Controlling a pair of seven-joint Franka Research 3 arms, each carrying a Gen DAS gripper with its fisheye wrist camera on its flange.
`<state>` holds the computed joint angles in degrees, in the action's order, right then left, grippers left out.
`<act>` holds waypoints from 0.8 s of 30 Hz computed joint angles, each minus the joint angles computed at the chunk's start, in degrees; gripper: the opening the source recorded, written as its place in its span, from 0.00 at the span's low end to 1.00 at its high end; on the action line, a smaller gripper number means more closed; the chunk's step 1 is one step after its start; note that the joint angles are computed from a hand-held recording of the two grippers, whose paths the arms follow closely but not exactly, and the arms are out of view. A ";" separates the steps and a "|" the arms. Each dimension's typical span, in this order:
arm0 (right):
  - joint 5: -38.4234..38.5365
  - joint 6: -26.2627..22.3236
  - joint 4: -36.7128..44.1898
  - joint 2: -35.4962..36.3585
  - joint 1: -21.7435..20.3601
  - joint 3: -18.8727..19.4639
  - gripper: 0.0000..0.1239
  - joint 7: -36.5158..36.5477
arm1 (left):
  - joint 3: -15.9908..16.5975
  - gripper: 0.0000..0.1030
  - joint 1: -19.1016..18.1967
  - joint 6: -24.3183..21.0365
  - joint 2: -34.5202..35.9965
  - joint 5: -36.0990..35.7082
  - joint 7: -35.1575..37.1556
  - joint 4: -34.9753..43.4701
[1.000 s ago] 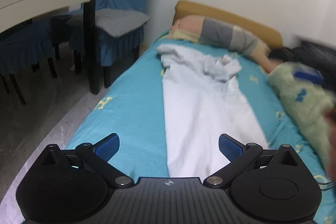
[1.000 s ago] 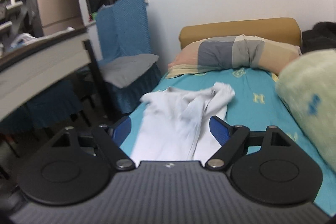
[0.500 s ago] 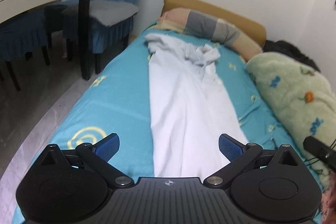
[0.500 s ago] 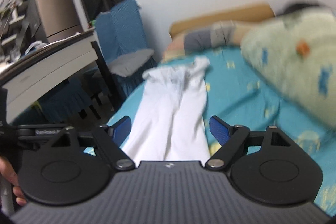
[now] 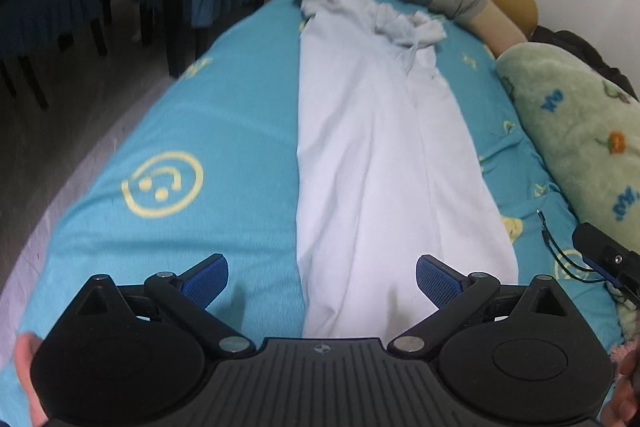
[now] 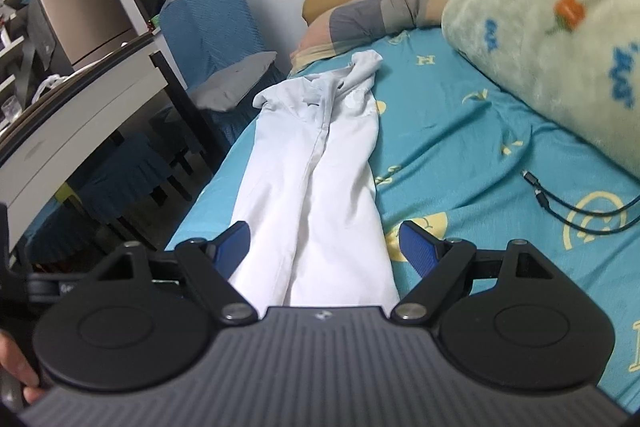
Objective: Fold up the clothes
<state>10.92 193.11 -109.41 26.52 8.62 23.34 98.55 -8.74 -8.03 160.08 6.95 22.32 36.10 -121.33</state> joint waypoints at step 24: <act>20.07 -13.94 1.83 2.17 -5.62 4.98 0.67 -2.51 | -2.08 0.94 3.22 -5.81 0.33 -29.54 9.95 -2.19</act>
<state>30.99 179.17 -107.58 28.69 3.00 28.32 96.04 -10.82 -4.81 154.26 7.28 -7.22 46.04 -123.52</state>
